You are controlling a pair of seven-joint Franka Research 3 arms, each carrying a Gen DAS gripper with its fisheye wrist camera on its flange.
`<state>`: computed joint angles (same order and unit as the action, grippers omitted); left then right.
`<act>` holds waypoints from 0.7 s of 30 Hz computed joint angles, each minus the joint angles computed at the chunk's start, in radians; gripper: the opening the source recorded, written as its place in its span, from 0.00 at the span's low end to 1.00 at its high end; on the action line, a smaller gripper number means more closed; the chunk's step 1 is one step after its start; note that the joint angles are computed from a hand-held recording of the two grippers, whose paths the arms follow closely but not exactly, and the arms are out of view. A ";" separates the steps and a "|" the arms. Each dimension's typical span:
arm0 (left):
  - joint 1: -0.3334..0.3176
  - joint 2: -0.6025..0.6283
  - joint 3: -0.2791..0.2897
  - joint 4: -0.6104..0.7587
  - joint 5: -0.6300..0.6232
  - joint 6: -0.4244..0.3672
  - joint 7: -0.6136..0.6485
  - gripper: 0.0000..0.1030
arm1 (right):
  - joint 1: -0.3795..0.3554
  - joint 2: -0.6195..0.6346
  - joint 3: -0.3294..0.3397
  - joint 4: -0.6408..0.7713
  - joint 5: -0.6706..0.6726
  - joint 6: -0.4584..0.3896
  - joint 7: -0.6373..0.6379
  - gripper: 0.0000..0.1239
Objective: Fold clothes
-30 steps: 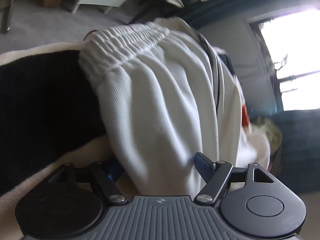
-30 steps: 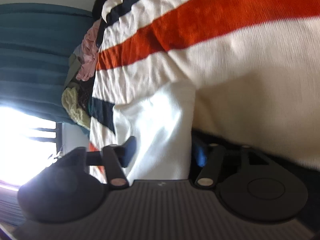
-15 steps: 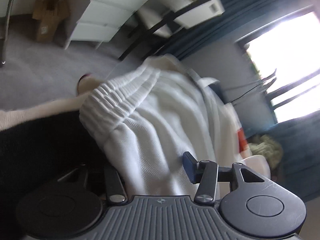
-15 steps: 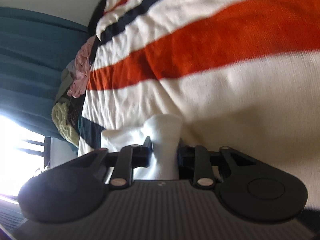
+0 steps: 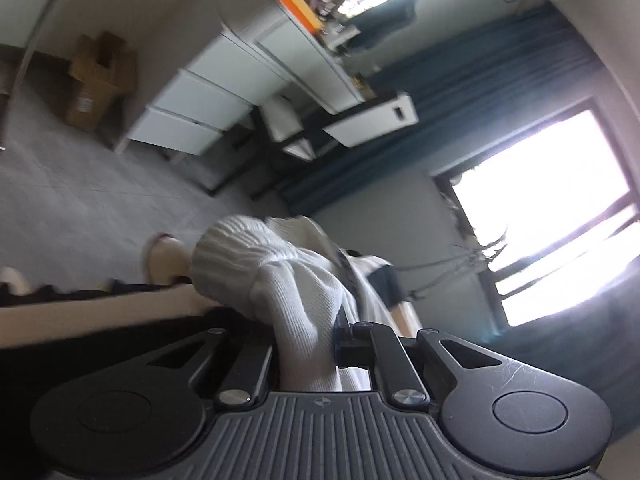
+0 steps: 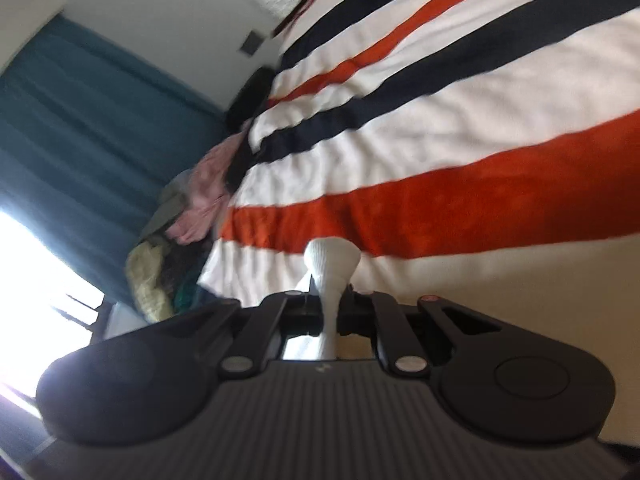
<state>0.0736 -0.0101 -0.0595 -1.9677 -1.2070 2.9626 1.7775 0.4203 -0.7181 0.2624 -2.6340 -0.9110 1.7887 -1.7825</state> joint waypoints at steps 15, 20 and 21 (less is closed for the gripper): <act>0.044 -0.135 0.015 -0.126 0.972 -0.172 -0.707 0.70 | 0.032 0.123 0.029 0.179 0.248 -0.327 0.034 0.59; 0.086 -0.183 -0.069 -0.156 1.360 -0.135 -0.991 0.79 | 0.078 0.123 -0.065 0.159 0.090 -0.223 -0.227 0.60; 0.099 -0.189 -0.092 -0.158 1.448 -0.123 -1.047 0.80 | 0.078 0.112 -0.097 0.137 0.041 -0.147 -0.313 0.60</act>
